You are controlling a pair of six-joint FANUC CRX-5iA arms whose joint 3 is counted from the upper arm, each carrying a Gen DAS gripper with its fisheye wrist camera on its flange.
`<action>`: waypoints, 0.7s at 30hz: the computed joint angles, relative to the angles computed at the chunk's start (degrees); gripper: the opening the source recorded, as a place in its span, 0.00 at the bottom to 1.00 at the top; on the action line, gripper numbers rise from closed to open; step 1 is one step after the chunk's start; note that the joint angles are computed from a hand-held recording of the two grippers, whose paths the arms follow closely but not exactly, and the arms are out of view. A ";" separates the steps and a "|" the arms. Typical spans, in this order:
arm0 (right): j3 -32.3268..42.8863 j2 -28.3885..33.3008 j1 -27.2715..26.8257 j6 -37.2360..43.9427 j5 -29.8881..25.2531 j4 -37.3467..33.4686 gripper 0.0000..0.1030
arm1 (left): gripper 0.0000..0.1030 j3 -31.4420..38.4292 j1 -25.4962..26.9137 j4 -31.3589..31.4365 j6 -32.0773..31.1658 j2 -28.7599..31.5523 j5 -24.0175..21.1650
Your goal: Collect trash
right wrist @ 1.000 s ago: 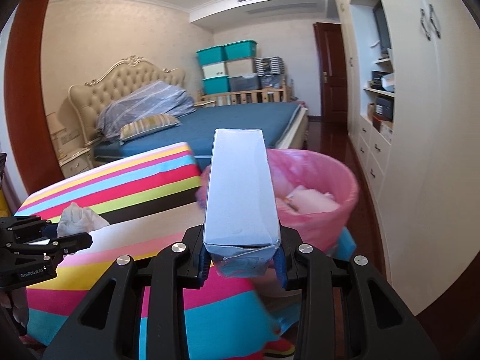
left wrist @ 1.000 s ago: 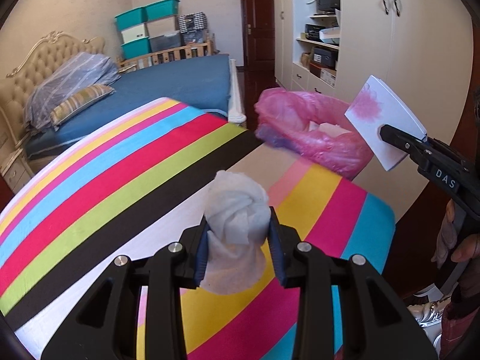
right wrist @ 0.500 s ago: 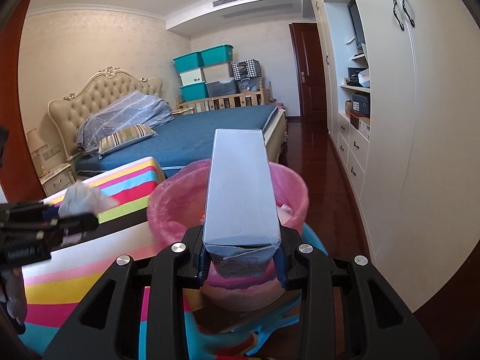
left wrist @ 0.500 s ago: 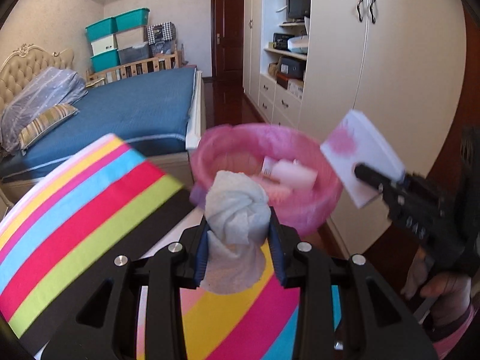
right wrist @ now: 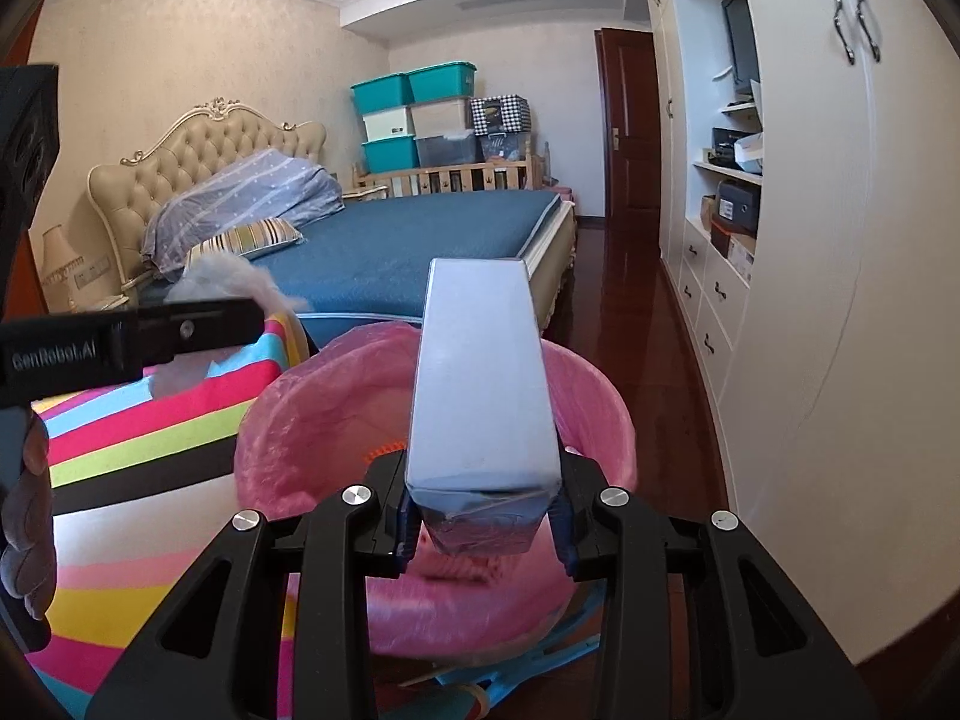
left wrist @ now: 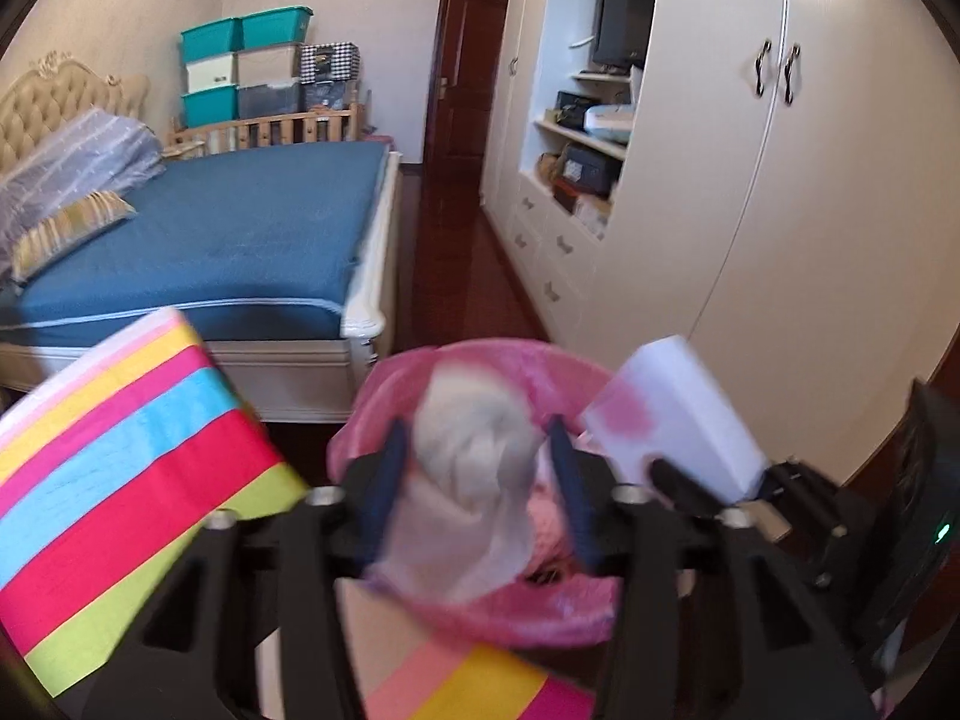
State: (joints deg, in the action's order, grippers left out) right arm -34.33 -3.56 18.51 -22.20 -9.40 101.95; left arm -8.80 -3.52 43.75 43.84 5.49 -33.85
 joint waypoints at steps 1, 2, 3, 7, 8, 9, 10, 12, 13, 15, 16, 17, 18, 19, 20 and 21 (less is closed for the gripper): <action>-0.04 0.22 -0.11 -1.11 -0.41 1.95 0.61 | 0.71 -0.14 0.09 1.20 -1.03 0.21 0.46; -0.13 0.33 0.13 -1.49 -1.82 2.80 0.68 | 0.80 -0.69 -0.09 0.62 -0.34 -0.12 2.75; -0.58 -0.16 -0.71 -4.88 -1.99 6.65 0.71 | 0.90 -1.49 -0.07 0.41 0.12 -0.61 4.62; -4.34 -4.47 -2.05 -12.65 -3.43 13.86 0.71 | 0.95 -3.29 1.41 -3.14 2.05 -2.85 5.91; -5.76 -6.06 -1.72 -13.30 -4.31 13.89 0.72 | 0.95 -4.00 2.01 -6.47 3.75 -4.18 6.32; -7.31 -7.99 -1.62 -14.50 -4.81 14.45 0.74 | 0.95 -5.34 2.31 -6.80 3.36 -5.41 6.94; -8.42 -9.48 -1.62 -15.50 -5.09 15.14 0.78 | 0.95 -7.63 2.42 -4.56 0.81 -6.89 8.43; -11.20 -12.70 0.51 -14.08 -7.62 12.66 0.82 | 0.95 -13.13 2.24 -0.06 -3.53 -10.83 12.84; -12.34 -14.12 1.86 -12.58 -8.73 10.68 0.82 | 0.95 -15.06 2.02 1.21 -4.64 -12.39 14.41; -13.35 -15.84 4.07 -7.77 -9.41 5.34 0.82 | 0.95 -19.47 1.65 4.58 -7.50 -16.24 17.20; -13.61 -16.33 6.19 -4.41 -10.87 1.58 0.82 | 0.95 -21.23 1.45 6.38 -8.81 -17.79 18.01; -13.83 -16.82 8.70 -0.82 -12.92 -2.21 0.82 | 0.95 -23.03 1.42 7.60 -9.46 -19.57 18.57; -13.88 -17.22 11.38 2.94 -15.18 -6.05 0.82 | 0.95 -24.44 1.48 6.97 -8.61 -21.21 19.27; -13.83 -17.57 13.87 6.08 -17.47 -9.30 0.82 | 0.95 -25.79 1.48 6.89 -8.47 -22.73 20.01; -13.88 -17.91 15.65 7.54 -19.35 -10.97 0.82 | 0.95 -27.39 1.37 7.83 -9.42 -24.37 20.49; -13.98 -18.27 17.15 8.13 -20.82 -12.10 0.82 | 0.95 -28.56 1.75 8.79 -10.57 -25.75 19.72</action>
State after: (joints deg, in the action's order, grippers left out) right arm -48.31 -21.82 35.66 -14.07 -30.22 89.85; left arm -37.35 -1.77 52.54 33.27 -20.26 -14.13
